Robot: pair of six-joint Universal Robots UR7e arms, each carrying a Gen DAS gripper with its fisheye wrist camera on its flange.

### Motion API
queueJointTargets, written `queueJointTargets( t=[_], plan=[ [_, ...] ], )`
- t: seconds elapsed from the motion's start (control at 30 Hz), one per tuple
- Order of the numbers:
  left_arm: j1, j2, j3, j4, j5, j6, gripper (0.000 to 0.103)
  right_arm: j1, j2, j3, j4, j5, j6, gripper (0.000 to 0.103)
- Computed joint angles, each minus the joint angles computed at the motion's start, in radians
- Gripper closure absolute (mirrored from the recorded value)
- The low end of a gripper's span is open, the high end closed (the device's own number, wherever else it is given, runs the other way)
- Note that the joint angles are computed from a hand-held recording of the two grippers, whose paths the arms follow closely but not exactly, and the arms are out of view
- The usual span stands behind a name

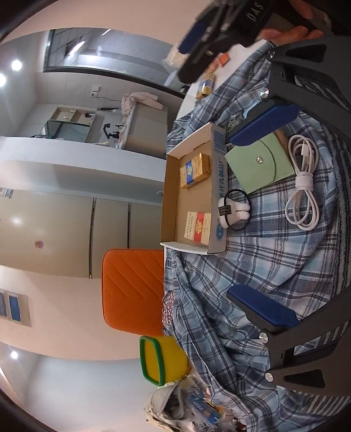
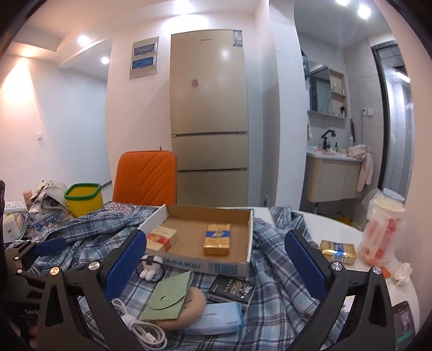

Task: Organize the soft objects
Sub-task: 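Withdraw both open tools from the box, then grasp the round wooden brush by its handle with the right tool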

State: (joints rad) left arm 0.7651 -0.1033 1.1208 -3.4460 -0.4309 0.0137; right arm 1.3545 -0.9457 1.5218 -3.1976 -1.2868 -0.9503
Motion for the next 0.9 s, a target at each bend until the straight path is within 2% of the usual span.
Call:
queueJointTargets(
  t=[0.23, 0.47, 0.53, 0.6, 0.73, 0.77, 0.9],
  plan=[
    [-0.008, 0.012, -0.016, -0.011, 0.011, 0.03, 0.0, 0.002, 0.005, -0.003, 0.006, -0.014, -0.006, 0.0],
    [-0.006, 0.003, -0.008, 0.011, 0.012, 0.003, 0.0, 0.005, 0.004, -0.01, 0.041, -0.035, -0.015, 0.0],
    [-0.009, 0.006, -0.012, -0.004, 0.019, 0.017, 0.0, 0.008, -0.001, -0.032, 0.128, -0.054, -0.004, 0.003],
    [-0.011, 0.011, -0.017, -0.027, 0.021, 0.041, 0.0, 0.008, -0.002, -0.073, 0.267, -0.064, 0.019, 0.02],
    [-0.011, 0.013, -0.02, -0.034, 0.022, 0.05, 0.0, 0.009, 0.027, -0.187, 0.52, -0.115, 0.102, 0.039],
    [-0.011, 0.013, -0.02, -0.037, 0.022, 0.052, 0.0, 0.01, 0.036, -0.203, 0.546, -0.127, 0.116, 0.044],
    [-0.014, 0.021, -0.03, -0.064, 0.026, 0.082, 0.0, 0.016, 0.084, -0.294, 0.689, -0.218, 0.182, 0.051]
  ],
)
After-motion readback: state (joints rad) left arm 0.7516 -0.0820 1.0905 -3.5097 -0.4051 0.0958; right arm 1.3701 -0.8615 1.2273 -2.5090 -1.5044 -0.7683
